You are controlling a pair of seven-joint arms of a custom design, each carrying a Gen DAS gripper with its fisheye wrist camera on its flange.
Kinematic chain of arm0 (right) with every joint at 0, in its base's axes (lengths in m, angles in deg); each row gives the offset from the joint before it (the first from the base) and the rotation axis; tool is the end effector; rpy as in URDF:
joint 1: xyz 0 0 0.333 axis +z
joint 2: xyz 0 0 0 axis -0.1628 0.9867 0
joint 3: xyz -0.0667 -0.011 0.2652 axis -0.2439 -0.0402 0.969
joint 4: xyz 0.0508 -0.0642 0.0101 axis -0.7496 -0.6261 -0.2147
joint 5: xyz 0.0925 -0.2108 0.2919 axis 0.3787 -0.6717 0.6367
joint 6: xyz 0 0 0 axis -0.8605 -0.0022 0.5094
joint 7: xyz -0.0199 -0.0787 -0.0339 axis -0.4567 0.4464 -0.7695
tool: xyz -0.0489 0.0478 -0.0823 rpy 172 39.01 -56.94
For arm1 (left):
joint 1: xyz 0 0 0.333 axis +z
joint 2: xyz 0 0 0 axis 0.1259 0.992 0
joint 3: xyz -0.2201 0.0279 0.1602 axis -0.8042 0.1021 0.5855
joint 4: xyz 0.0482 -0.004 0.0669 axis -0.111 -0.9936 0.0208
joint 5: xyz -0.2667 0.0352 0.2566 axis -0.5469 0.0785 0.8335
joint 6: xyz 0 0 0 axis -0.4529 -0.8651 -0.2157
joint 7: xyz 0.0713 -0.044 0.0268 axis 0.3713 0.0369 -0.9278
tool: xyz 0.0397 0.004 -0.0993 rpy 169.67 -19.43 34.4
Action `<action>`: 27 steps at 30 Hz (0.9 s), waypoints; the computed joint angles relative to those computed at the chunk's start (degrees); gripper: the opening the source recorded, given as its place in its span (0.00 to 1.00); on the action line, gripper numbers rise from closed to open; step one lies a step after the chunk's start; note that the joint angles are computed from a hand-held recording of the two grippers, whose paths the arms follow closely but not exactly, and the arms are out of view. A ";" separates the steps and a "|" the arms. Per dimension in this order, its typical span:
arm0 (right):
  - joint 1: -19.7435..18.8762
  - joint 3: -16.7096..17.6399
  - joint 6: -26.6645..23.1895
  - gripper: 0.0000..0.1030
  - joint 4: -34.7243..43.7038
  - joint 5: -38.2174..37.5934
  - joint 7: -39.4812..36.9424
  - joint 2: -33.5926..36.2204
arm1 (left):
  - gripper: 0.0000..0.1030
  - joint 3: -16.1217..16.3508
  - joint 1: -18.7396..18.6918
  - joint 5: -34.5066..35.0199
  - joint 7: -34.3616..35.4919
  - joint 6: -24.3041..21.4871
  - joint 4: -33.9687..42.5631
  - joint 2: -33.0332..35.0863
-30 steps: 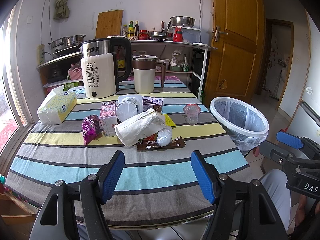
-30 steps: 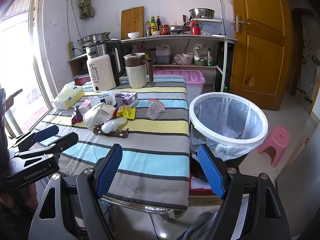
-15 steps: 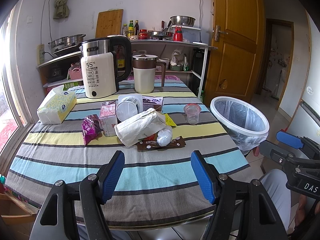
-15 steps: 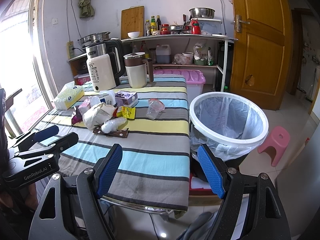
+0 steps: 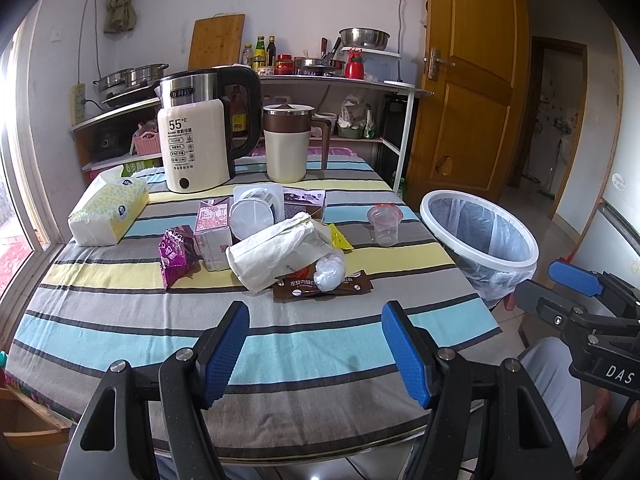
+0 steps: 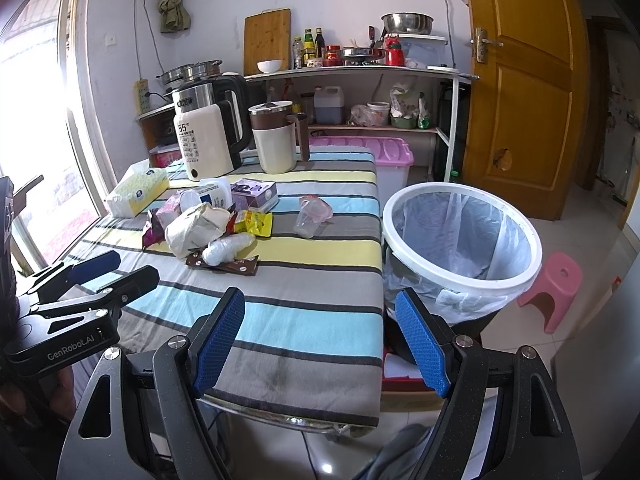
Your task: Collect trash
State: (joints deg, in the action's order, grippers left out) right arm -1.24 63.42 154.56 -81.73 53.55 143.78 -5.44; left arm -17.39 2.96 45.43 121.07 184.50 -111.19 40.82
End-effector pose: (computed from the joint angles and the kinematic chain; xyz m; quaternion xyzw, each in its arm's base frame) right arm 0.4711 0.1007 0.5203 -0.6609 0.6104 -0.2681 0.3446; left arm 0.4706 -0.2076 0.5132 -0.5807 0.6798 -0.3615 0.2645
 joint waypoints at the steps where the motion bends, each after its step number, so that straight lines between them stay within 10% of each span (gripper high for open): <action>1: 0.10 -0.07 -0.10 0.76 0.08 0.09 -0.12 0.09 | 0.66 0.73 -0.77 -1.01 1.06 0.37 -0.08 0.19; 12: 3.43 -2.80 -1.34 0.76 4.06 4.64 -5.54 4.74 | 0.66 -1.55 4.56 10.03 -7.79 -1.20 3.80 3.91; 15: 5.29 -4.28 -2.65 0.76 6.54 8.80 -9.42 7.25 | 0.66 3.22 0.24 1.73 0.24 0.02 4.78 6.08; 27: 3.42 -3.08 -8.69 0.76 21.69 18.79 -16.69 20.77 | 0.67 6.03 -1.78 -11.96 18.73 1.44 14.02 15.24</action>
State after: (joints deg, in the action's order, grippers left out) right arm 2.18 60.34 145.87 -60.04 72.35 127.08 15.33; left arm -11.37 1.18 33.47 139.80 185.94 -97.17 56.06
